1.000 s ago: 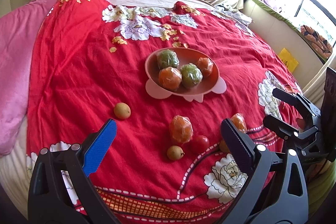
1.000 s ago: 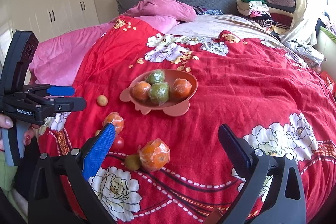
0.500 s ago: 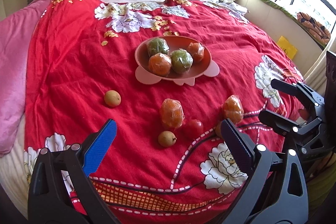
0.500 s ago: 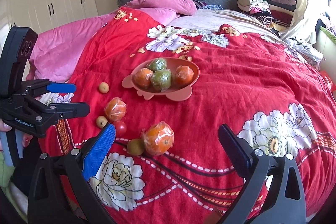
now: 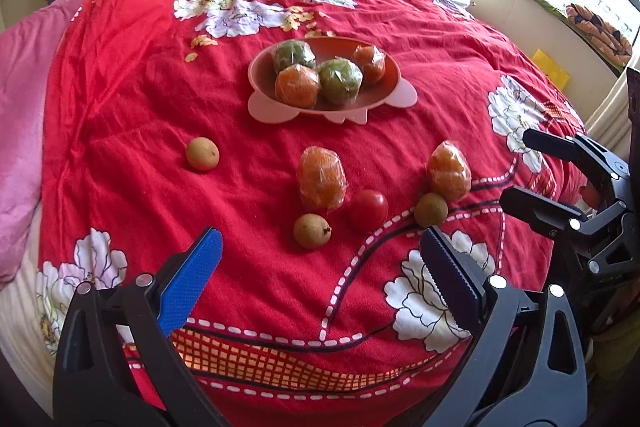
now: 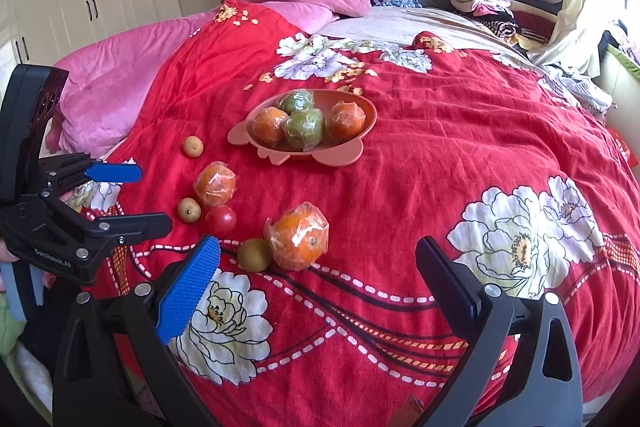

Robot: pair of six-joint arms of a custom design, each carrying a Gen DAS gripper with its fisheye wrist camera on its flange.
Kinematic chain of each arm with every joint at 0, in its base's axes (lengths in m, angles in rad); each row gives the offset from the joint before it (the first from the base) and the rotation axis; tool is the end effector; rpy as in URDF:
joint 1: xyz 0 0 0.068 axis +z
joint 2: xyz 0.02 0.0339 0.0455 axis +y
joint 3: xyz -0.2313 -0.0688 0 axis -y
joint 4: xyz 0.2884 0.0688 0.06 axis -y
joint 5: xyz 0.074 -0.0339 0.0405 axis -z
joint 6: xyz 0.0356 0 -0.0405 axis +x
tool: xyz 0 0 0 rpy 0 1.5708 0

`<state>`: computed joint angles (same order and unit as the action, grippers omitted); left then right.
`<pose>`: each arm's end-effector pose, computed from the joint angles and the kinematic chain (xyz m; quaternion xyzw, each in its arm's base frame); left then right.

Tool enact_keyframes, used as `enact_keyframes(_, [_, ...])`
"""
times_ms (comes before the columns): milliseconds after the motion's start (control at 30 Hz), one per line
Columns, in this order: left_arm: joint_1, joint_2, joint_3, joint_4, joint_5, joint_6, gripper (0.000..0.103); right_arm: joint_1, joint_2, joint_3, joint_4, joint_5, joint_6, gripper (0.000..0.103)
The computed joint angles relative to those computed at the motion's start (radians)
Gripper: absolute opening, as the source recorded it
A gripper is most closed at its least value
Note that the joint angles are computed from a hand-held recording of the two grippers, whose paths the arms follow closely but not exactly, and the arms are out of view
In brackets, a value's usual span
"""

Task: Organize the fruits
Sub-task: 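Grasp a small brown round fruit with the left tool while the right tool grasps a wrapped orange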

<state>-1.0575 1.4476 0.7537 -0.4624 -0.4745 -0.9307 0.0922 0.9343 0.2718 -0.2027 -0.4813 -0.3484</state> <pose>0.1586 -0.2483 0.1080 0.0120 0.9523 -0.0422 0.3019 0.2128 0.0362 0.0891 -0.2795 0.8713 0.1790 0.3614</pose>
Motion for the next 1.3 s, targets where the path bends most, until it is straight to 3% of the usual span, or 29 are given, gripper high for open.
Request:
enact_keyframes(333, [0.016,0.029,-0.016,0.028,0.006,0.008,0.093,-0.008,0.103,0.027,0.046,-0.001,0.007,0.098])
enact_keyframes(500, [0.029,0.04,-0.026,0.064,0.024,0.023,0.081,0.02,0.184,0.052,0.091,0.018,0.018,0.097])
enact_keyframes(667, [0.036,0.052,-0.023,0.088,0.045,0.049,0.066,0.048,0.282,0.094,0.125,0.015,0.017,0.073])
enact_keyframes(867, [0.049,0.065,-0.021,0.12,0.066,0.073,0.054,0.071,0.379,0.142,0.149,0.005,0.015,0.053])
enact_keyframes(1100, [0.077,0.087,-0.02,0.15,0.103,0.095,0.043,0.083,0.484,0.207,0.163,-0.033,0.013,0.05])
enact_keyframes(1300, [0.097,0.099,-0.03,0.181,0.127,0.107,0.042,0.094,0.554,0.251,0.17,-0.049,0.008,0.049])
